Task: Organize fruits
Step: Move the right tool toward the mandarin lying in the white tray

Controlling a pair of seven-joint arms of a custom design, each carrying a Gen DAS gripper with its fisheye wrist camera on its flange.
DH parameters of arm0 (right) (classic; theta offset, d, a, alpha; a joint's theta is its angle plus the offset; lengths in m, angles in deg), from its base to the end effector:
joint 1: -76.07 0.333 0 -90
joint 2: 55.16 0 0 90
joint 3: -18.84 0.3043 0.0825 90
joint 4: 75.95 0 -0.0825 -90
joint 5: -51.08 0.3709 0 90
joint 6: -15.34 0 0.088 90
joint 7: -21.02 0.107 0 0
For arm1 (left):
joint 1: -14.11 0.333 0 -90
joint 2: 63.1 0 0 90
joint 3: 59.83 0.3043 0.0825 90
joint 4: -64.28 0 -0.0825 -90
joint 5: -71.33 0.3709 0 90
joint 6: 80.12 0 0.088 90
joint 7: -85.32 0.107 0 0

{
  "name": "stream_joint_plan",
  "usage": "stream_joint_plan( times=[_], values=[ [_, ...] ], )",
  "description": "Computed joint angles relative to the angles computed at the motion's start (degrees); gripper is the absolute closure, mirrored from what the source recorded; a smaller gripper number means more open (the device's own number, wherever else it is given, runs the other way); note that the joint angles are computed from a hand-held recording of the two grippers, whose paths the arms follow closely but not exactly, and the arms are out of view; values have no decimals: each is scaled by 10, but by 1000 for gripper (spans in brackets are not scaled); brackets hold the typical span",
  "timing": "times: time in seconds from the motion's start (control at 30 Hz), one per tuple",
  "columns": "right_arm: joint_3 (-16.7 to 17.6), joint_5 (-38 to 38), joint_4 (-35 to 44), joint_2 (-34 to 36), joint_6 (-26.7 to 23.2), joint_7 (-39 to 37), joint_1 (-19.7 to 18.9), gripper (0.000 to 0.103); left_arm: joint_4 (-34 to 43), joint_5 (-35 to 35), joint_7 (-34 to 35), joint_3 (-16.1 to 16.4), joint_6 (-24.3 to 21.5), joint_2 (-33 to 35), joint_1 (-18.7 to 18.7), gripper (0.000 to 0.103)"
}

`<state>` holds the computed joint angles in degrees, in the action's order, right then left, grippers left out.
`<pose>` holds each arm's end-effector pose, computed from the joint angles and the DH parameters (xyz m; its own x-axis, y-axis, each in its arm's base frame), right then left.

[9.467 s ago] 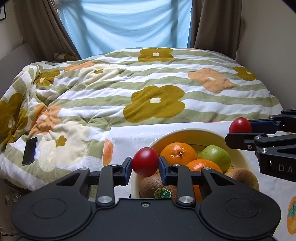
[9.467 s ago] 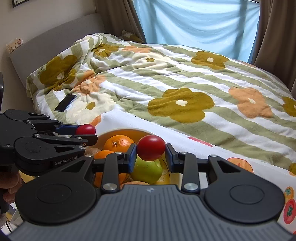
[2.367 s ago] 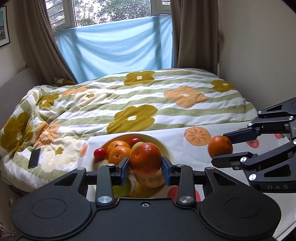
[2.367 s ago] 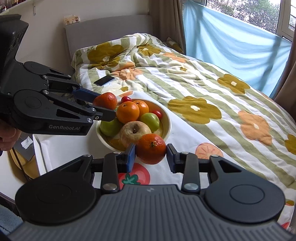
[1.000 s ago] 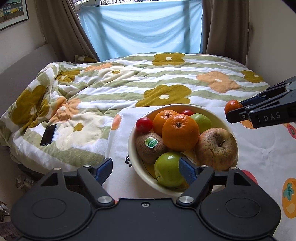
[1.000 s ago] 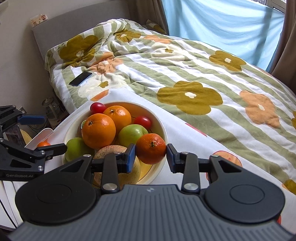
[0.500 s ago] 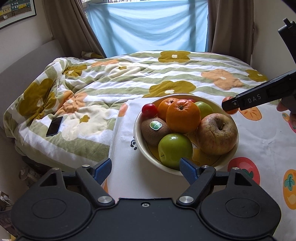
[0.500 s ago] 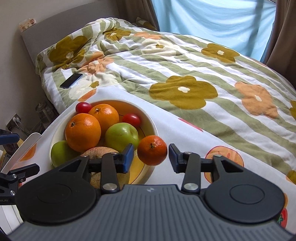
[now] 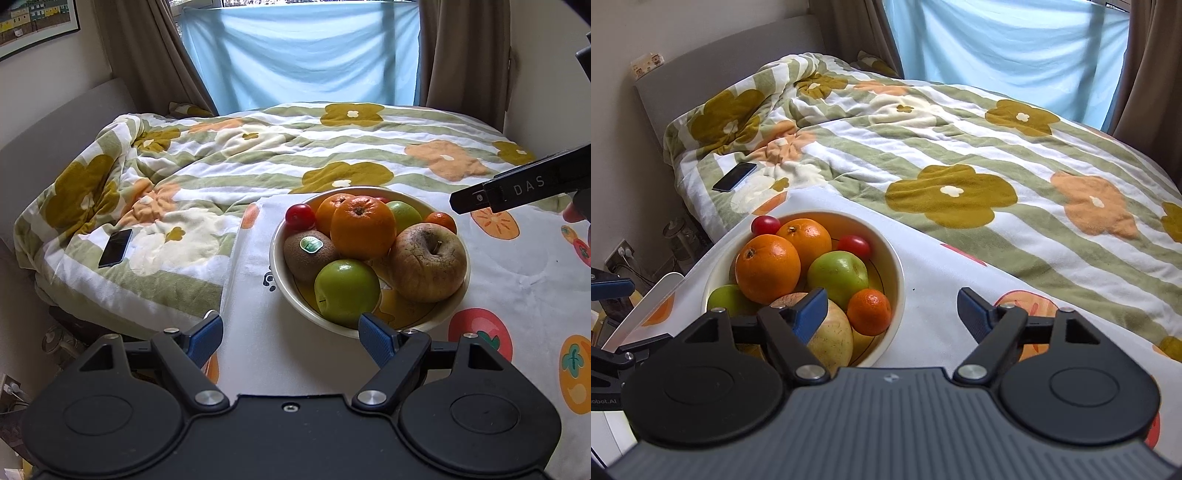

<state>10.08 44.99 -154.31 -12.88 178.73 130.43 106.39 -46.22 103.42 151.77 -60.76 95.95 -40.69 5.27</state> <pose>0.6950 0.3171 0.3692 0.2210 -0.9745 -0.0388 -0.7106 -0.1337 -0.6908 0.6327 -0.1513 0.3642 -0.2471 -0.9613 -0.1219 -0.6837 0.2621 -0.6811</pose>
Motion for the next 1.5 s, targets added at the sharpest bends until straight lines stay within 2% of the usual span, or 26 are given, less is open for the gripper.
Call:
stream_joint_plan(
  times=[0.13,0.3,0.4,0.43,0.5,0.6,0.73,0.93,1.0,1.1,1.17,1.2,1.33,1.43,1.5],
  values=[
    [-9,-12,-38,-27,22,1,13,11,-12,23,-35,29,8,-15,-25,19],
    [-13,-19,-87,-68,47,0,23,8,-28,89,-125,79,13,-42,-70,19],
    [-21,-26,-131,-104,74,1,32,7,-35,175,-227,122,9,-67,-112,19],
    [-25,-30,-148,-118,83,1,36,7,-36,233,-292,152,3,-79,-141,19],
    [-29,-35,-185,-147,98,-2,41,7,-42,315,-384,172,-13,-102,-169,19],
    [-32,-44,-250,-199,128,-13,46,7,-57,401,-482,165,-49,-141,-186,19],
    [-64,-78,-334,-268,162,-7,73,7,-84,480,-576,129,-98,-193,-190,17],
    [-88,-125,-422,-339,211,5,92,7,-131,539,-683,66,-161,-258,-173,16],
    [-63,-114,-440,-353,221,-12,71,7,-147,553,-711,45,-185,-279,-164,16],
    [37,-46,-458,-368,230,-87,-11,7,-171,555,-734,19,-207,-307,-147,15],
    [132,13,-461,-369,232,-151,-89,7,-185,545,-730,0,-228,-322,-136,15],
    [158,32,-461,-368,233,-173,-108,7,-193,545,-730,-10,-246,-331,-130,15],
    [191,61,-445,-343,231,-216,-116,7,-224,534,-734,-35,-265,-353,-99,12],
    [225,81,-423,-310,231,-251,-129,7,-246,525,-740,-44,-256,-359,-71,12],
    [227,92,-400,-282,225,-265,-118,7,-260,525,-747,-49,-248,-359,-52,12]
  ],
)
